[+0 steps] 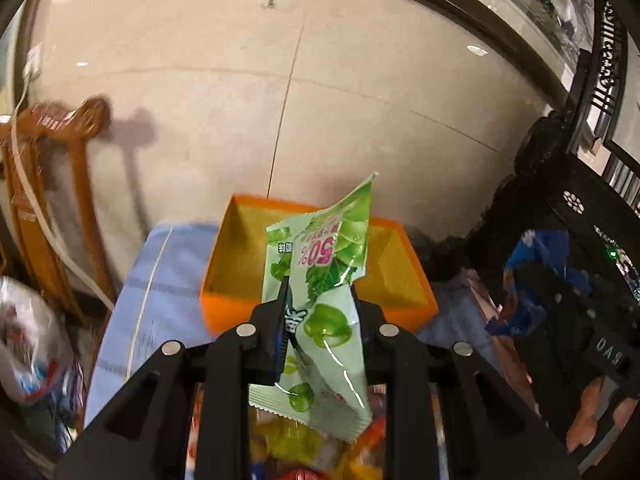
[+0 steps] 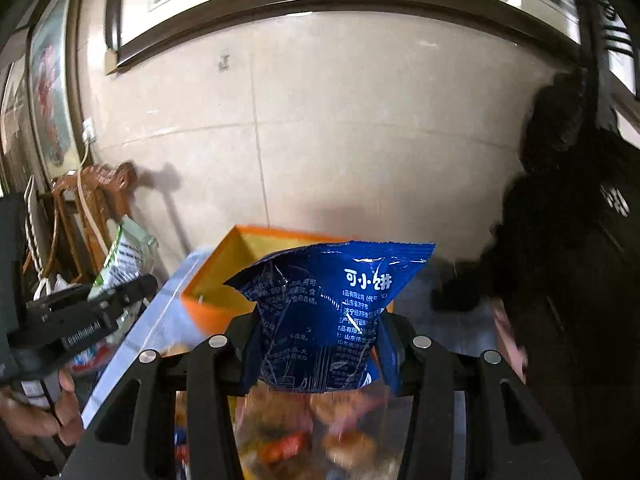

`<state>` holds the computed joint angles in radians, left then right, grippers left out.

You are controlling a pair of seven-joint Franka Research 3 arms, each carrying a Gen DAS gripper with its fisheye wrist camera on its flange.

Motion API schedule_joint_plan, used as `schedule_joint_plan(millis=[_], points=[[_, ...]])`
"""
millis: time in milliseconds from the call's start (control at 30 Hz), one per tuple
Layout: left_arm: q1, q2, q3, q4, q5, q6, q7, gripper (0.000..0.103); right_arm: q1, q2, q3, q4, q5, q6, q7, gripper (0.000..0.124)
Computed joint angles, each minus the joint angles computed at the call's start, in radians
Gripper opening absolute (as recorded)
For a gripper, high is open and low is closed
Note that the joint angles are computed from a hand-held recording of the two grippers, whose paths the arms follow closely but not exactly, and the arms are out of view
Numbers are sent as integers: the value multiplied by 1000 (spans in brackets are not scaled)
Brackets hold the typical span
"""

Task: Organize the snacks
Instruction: 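Carry both bags into the orange box and open both tools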

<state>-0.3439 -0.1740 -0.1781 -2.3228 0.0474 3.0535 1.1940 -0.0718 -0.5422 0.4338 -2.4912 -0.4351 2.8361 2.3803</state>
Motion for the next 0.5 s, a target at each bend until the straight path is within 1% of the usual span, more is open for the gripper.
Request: schedule_joint_plan(millis=[100, 133, 167, 200, 233, 267, 300, 333, 367, 400, 433, 500], points=[[57, 122, -38, 162, 114, -40, -54, 23, -43, 133, -7, 127, -37, 2, -25, 47], [70, 173, -46, 228, 169, -59, -90, 23, -30, 164, -28, 153, -54, 2, -25, 48], [74, 218, -46, 286, 206, -79, -116, 24, -35, 231, -38, 211, -63, 3, -42, 49], [77, 257, -51, 334, 202, -101, -106, 25, -19, 269, -56, 245, -62, -4, -54, 51], [85, 312, -65, 397, 158, -130, -65, 29, 0, 317, -81, 281, -48, -11, -78, 60], [89, 356, -71, 445, 143, -154, -49, 52, 4, 378, -93, 332, -54, -44, -82, 78], [66, 396, -42, 494, 198, -186, -100, 76, -7, 405, -82, 358, -123, -78, -18, 84], [21, 418, 15, 524, 305, -208, -203, 81, -12, 425, -82, 376, -181, -105, 35, 89], [-11, 426, 58, 534, 402, -215, -293, 85, -9, 440, -90, 384, -210, -121, 64, 89], [-23, 430, 77, 538, 469, -220, -346, 86, -1, 443, -102, 382, -220, -131, 80, 89], [-18, 427, 76, 532, 498, -221, -366, 86, 9, 439, -114, 374, -226, -129, 93, 89], [4, 399, 64, 485, 532, -196, -384, 88, 31, 411, -144, 331, -226, -103, 95, 89]])
